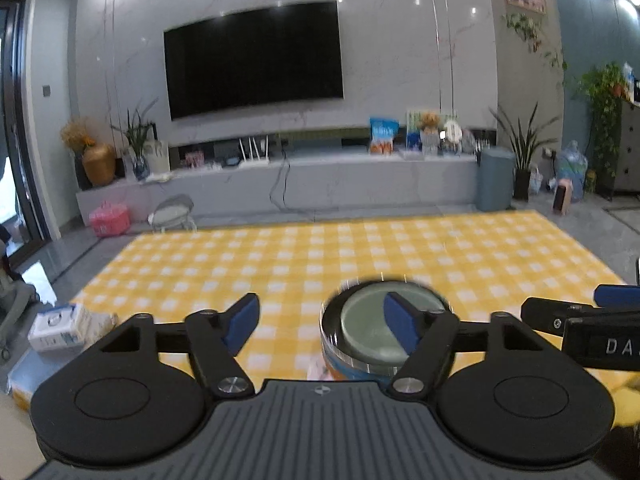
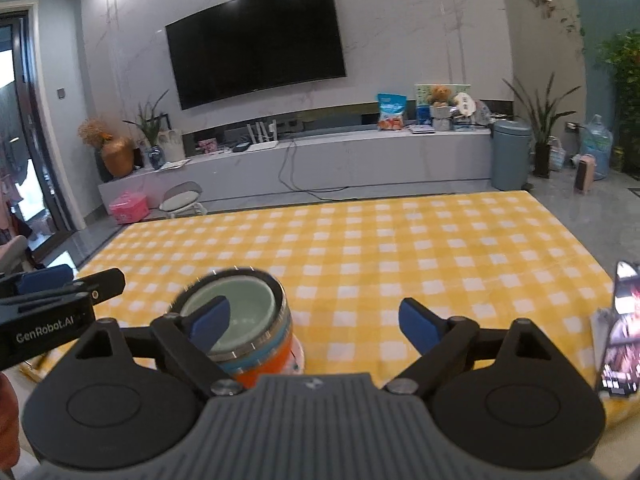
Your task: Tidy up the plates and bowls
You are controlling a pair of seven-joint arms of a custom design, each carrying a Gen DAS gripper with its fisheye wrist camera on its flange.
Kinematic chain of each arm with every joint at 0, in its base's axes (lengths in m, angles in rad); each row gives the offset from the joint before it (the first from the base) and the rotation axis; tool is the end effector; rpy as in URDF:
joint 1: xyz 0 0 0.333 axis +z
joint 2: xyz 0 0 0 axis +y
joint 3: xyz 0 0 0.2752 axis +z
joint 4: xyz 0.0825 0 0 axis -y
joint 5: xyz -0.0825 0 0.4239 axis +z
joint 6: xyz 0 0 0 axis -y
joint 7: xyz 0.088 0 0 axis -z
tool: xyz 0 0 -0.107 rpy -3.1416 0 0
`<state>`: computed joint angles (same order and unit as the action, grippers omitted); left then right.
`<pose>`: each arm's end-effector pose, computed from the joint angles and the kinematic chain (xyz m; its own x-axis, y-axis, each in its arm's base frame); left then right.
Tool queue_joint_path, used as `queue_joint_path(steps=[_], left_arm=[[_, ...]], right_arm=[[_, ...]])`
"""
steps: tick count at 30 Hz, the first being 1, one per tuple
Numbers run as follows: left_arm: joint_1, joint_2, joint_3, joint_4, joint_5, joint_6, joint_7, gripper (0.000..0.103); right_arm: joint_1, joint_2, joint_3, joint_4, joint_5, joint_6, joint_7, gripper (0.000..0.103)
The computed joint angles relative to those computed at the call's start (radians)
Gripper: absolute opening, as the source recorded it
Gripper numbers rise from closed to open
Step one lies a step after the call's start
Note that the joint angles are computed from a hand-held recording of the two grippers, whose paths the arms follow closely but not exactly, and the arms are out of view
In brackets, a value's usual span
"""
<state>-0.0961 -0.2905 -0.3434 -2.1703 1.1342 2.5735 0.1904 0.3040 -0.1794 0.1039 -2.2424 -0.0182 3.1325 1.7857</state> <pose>0.5010 -0.2643 0.5234 0.1662 -0.9829 -0.0796 -0.4428 -0.0022 -0.8966 0.5317 0.2341 0.5160 0.3022 -0.9409 -0.1530 -0.5046 -0.0217 -0.8631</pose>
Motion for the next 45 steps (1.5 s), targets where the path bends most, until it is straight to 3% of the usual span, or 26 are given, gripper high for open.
queue_joint_path(steps=[2, 6, 12, 14, 21, 45], left_arm=[[-0.016, 0.013, 0.004, -0.002, -0.051, -0.016, 0.053, 0.086], [-0.037, 0.037, 0.01, -0.003, -0.141, -0.081, 0.125, 0.086], [-0.054, 0.069, 0.023, -0.001, -0.17, -0.108, 0.181, 0.086], [-0.062, 0.071, 0.027, -0.004, -0.194, -0.122, 0.196, 0.086], [-0.063, 0.057, 0.029, -0.021, -0.22, -0.125, 0.203, 0.086], [-0.056, 0.053, 0.027, -0.024, -0.213, -0.113, 0.18, 0.086]], right_arm=[[-0.096, -0.018, 0.082, -0.031, -0.1, 0.003, 0.098, 0.093], [-0.155, -0.041, 0.131, -0.079, -0.213, 0.001, 0.156, 0.096], [-0.031, 0.001, 0.025, -0.064, -0.136, -0.043, 0.037, 0.097], [-0.055, -0.001, 0.051, -0.072, -0.174, -0.057, 0.066, 0.097], [-0.029, 0.011, 0.037, -0.07, -0.161, -0.081, 0.047, 0.097], [-0.045, 0.006, 0.047, -0.087, -0.199, -0.045, 0.086, 0.097]])
